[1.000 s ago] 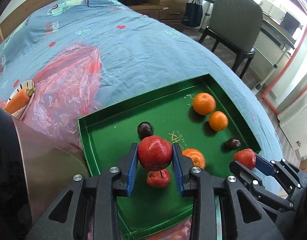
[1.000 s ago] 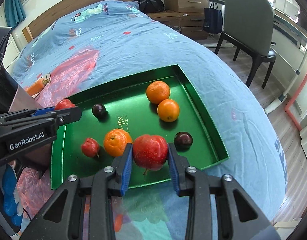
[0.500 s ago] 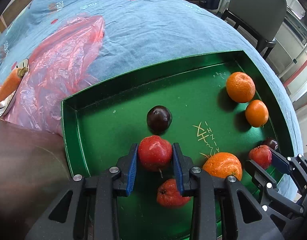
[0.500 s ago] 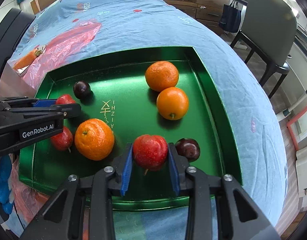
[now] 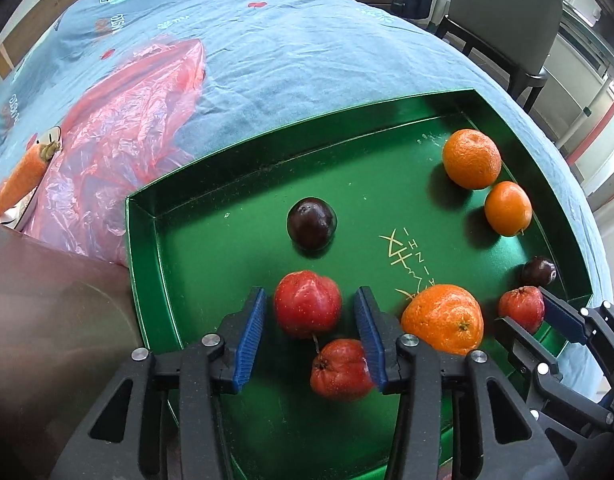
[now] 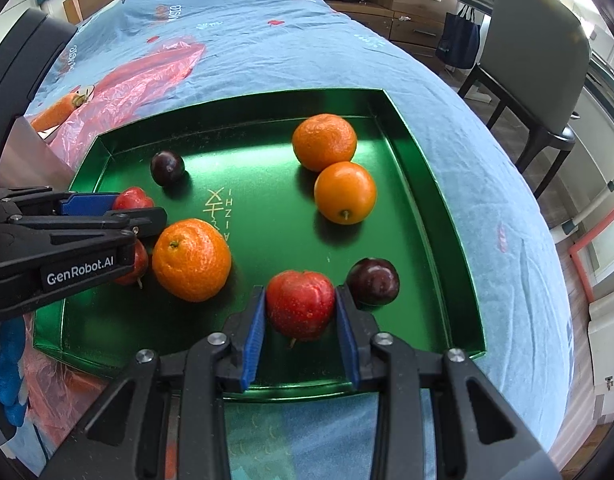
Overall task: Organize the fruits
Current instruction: 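Open the right tool to drop its apple while the left tool releases its apple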
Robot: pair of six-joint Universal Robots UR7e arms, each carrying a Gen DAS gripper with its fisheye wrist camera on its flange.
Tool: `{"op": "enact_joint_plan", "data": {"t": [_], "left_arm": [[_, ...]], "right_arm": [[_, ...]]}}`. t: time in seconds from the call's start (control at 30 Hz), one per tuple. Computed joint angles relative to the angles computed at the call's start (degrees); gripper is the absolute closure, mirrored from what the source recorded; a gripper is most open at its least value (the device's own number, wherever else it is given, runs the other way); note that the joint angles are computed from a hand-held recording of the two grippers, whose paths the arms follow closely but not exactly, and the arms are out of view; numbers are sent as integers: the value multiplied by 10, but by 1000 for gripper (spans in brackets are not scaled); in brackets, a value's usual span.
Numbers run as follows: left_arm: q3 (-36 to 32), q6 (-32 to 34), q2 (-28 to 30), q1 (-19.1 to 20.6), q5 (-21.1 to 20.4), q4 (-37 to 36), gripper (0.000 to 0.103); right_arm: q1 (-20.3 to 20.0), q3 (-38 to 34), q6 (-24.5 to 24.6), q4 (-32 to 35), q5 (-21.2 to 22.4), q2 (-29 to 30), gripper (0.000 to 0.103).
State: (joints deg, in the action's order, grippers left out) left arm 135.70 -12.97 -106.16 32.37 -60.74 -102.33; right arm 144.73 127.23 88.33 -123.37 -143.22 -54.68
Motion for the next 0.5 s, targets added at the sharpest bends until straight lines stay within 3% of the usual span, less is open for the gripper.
{"op": "enact_joint_plan", "data": {"t": [0.2,0.37,0.5], "left_arm": [[-4,7,-28,-19,-7,13,58],[-15,7,-55,-38,-29,33,57],[-24,4,-80,-54,-57,56,56]], "right_arm": [[28,-26,43,59,-2,1,43],[60,-59,97,135,1,2,42],[84,-86,140,198,12,6,35]]}}
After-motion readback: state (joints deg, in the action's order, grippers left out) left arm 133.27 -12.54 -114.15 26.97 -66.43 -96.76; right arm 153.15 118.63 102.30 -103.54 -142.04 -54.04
